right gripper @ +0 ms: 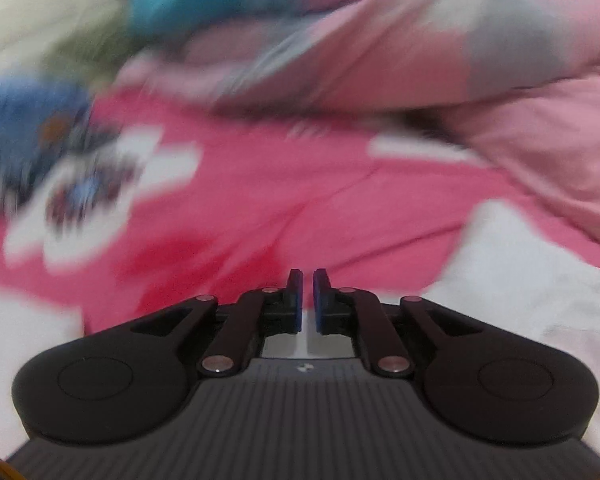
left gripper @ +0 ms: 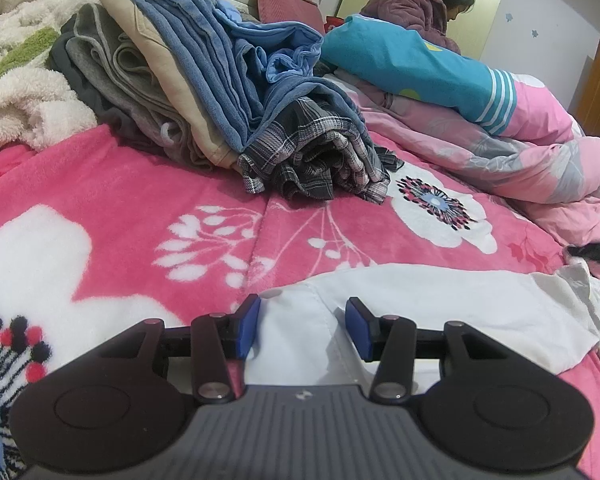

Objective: Fold clothes

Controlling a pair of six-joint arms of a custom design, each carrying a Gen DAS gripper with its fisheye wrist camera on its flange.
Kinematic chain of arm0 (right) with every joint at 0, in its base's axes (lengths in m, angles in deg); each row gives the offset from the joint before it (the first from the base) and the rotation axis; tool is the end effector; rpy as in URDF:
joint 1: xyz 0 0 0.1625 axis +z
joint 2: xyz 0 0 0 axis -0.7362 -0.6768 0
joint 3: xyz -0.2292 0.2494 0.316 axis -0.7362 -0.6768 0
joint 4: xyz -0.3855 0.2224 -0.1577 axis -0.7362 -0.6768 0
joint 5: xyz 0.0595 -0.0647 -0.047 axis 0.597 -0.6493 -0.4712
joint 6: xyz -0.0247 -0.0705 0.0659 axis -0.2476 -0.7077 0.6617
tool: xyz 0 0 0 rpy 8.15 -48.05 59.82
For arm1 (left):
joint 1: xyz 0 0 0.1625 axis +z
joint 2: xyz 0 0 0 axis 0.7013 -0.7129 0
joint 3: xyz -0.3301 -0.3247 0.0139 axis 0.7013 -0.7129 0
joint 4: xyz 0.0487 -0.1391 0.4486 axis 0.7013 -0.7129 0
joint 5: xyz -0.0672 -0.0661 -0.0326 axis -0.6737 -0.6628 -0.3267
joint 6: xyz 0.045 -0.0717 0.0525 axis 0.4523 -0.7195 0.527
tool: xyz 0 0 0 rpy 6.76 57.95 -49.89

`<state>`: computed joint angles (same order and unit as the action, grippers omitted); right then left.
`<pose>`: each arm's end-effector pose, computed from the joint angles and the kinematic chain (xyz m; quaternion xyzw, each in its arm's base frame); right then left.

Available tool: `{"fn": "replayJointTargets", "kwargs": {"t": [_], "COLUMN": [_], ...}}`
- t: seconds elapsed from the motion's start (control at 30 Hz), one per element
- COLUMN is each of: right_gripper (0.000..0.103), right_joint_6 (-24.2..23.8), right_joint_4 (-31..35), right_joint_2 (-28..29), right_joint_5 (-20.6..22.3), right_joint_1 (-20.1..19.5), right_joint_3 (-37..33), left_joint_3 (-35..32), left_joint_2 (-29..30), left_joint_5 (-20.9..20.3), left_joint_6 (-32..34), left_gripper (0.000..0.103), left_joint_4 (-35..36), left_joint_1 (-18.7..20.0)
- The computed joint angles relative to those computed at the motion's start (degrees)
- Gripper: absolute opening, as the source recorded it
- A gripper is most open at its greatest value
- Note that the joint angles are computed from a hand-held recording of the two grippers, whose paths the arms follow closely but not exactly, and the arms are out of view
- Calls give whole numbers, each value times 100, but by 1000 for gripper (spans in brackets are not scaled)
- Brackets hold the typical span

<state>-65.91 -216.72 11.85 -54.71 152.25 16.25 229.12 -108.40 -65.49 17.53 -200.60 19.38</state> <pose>0.3204 -0.7784 0.0450 0.3583 -0.8727 0.2899 0.1612 0.0691 -0.3550 0.3760 -0.0766 0.7886 -0.5277 0.3062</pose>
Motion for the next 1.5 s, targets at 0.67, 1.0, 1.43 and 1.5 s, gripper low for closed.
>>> {"fn": "replayJointTargets", "kwargs": {"t": [0.67, 1.0, 1.43, 1.5], "right_gripper": [14, 31, 52, 57], "right_joint_6": [1790, 2779, 2545, 2402], "right_joint_4": [873, 311, -824, -974], "right_joint_2": [68, -811, -4543, -5105], "right_joint_5": [-170, 6, 135, 127], "right_joint_1": [-440, -521, -630, -672], "right_joint_3": [-641, 175, 3740, 4307], "left_joint_3": [1, -11, -110, -70], "left_joint_2": [31, 21, -355, -488], "left_joint_5": [14, -49, 557, 890], "left_joint_6": [23, -47, -794, -876], "left_gripper": [48, 55, 79, 81], "left_joint_4": [-63, -49, 837, 1064], "left_joint_1": [-1, -3, -588, -848]}}
